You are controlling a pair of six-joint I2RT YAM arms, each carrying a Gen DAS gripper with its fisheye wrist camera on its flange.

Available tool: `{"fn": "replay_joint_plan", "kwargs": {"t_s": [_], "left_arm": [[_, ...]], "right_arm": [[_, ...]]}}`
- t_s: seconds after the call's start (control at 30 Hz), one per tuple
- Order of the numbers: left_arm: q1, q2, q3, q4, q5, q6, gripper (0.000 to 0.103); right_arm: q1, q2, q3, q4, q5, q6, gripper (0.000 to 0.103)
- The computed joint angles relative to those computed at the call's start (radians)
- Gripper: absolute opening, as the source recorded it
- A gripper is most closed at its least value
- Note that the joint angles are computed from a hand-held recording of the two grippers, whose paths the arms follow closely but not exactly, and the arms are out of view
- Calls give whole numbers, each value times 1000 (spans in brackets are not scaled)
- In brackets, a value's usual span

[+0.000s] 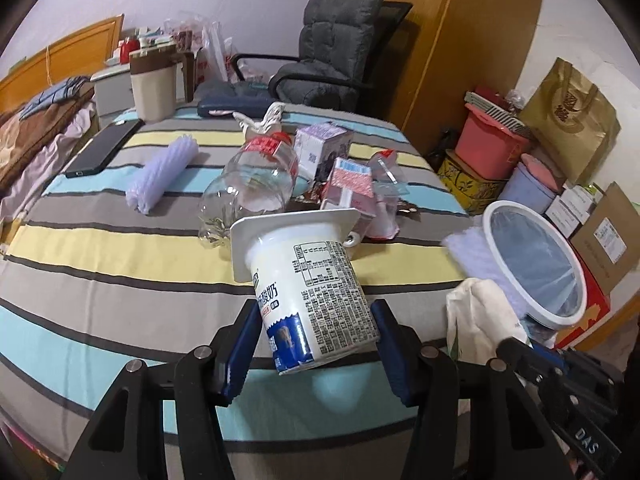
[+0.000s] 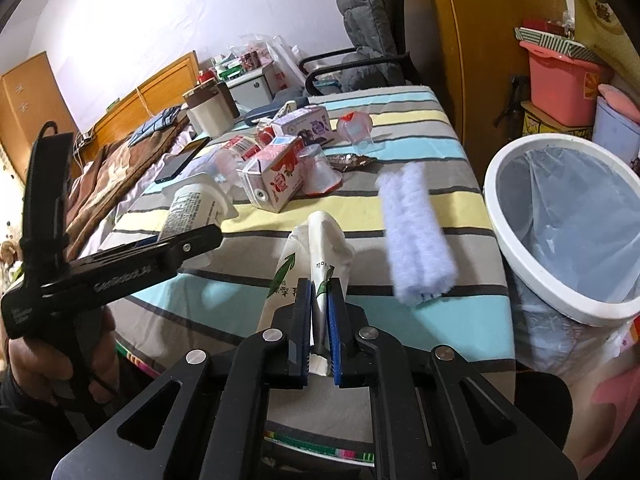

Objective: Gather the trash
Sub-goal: 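Carry the yogurt cup and paper bag over the white bin while both tools open to drop them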

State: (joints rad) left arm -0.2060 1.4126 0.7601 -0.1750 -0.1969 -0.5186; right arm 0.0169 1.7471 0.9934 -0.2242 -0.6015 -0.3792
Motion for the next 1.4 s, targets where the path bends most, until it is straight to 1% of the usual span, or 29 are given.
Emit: {"fn": "replay_joint_plan", "kwargs": {"t_s": [0.27, 0.43, 0.53, 0.6, 0.7, 0.8, 1.03, 1.13, 1.3, 1.4], "left_arm": [[-28, -46, 10, -21, -5, 22, 56], [-52, -32, 53, -24, 1, 55, 56], [-69, 1, 100, -24, 16, 82, 56], [-86, 34, 139, -19, 20, 108, 56], [-100, 96, 209, -16, 62, 127, 56], [-128, 160, 284, -19, 65, 158, 56], [-183, 350, 508, -37, 145, 222, 56], [-204, 452, 622, -58, 181, 240, 56], [-227, 578, 757, -88, 213, 257, 56], [-233, 649, 834, -110, 249, 257, 57]], "right_arm": [[-6, -30, -31, 32, -4, 6, 9], [-41, -48, -20, 56, -26, 26, 9], [-65, -51, -16, 79, -28, 42, 9], [-88, -46, -11, 100, -24, 56, 9], [-120, -34, -1, 124, -12, 73, 9], [-159, -9, 19, 147, 1, 97, 9], [-237, 46, 67, 189, 51, 151, 9], [-260, 70, 98, 186, 66, 169, 9], [-277, 94, 124, 183, 105, 177, 9], [-273, 109, 144, 177, 133, 182, 9]]}}
